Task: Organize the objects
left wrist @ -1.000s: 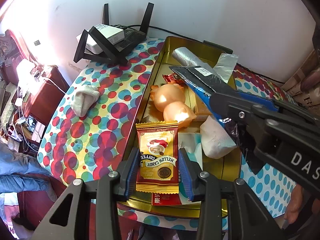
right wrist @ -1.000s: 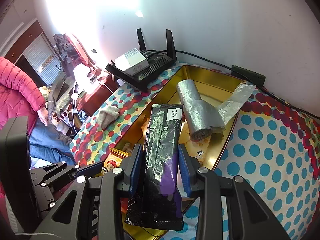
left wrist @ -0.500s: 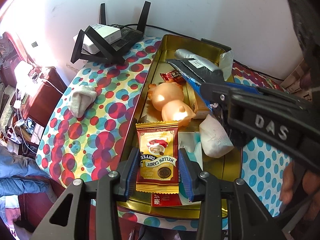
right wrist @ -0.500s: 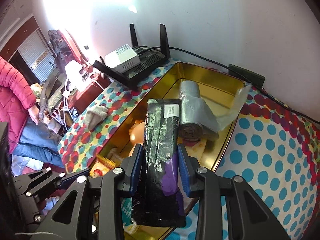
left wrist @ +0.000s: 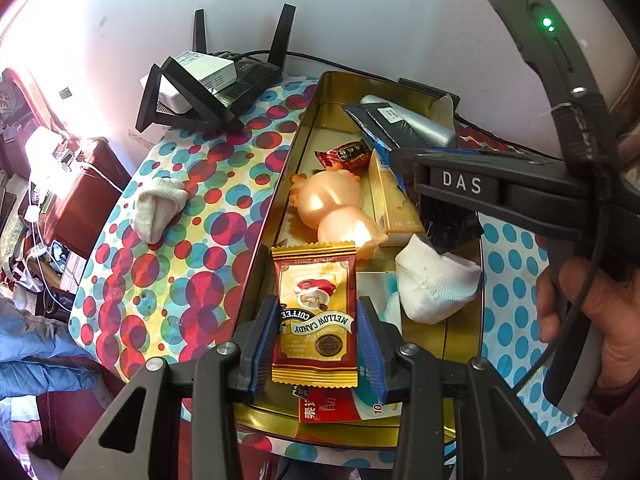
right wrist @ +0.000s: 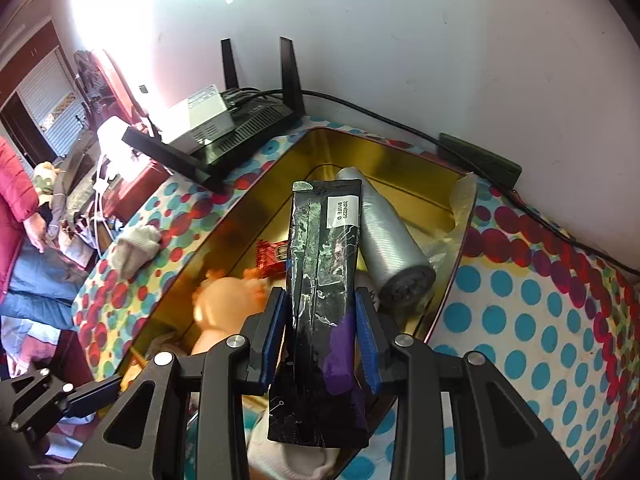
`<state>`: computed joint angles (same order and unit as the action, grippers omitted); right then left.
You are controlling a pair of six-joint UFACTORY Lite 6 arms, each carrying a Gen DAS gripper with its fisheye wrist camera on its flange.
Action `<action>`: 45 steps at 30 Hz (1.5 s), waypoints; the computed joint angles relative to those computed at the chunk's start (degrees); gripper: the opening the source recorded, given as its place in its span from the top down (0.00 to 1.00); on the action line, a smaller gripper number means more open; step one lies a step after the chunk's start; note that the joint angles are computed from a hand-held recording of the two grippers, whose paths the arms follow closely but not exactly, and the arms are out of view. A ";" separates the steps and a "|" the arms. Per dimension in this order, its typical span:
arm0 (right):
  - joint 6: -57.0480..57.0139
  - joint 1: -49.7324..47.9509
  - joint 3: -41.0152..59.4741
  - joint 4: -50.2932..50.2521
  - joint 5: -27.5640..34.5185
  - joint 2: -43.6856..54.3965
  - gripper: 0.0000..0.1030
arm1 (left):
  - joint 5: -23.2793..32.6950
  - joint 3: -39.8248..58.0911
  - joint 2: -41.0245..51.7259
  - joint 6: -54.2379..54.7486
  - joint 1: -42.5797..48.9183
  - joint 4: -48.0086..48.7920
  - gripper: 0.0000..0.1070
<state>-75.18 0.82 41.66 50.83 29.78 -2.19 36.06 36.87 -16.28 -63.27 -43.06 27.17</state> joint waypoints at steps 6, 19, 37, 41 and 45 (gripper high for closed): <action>-0.53 -0.14 1.19 0.35 -0.92 2.43 0.69 | 0.44 0.03 -0.82 0.12 0.19 -0.04 0.62; -4.52 -2.45 0.24 3.03 1.79 -1.74 0.26 | -0.45 1.56 1.50 0.34 0.45 0.14 0.63; -5.45 -37.68 10.16 -0.94 28.20 -3.31 0.00 | -2.36 6.10 7.13 -0.81 -1.25 1.47 0.62; -5.76 -43.67 11.35 -2.26 29.58 -0.66 0.00 | -3.86 6.84 8.41 -0.36 -1.08 1.65 0.62; -6.42 -48.45 11.79 -3.82 30.26 1.50 0.00 | -5.99 6.85 9.45 1.18 -0.44 0.73 0.62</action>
<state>-81.60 -47.64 53.45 47.01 60.05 -0.69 30.08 43.72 -6.83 -62.09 -43.50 27.90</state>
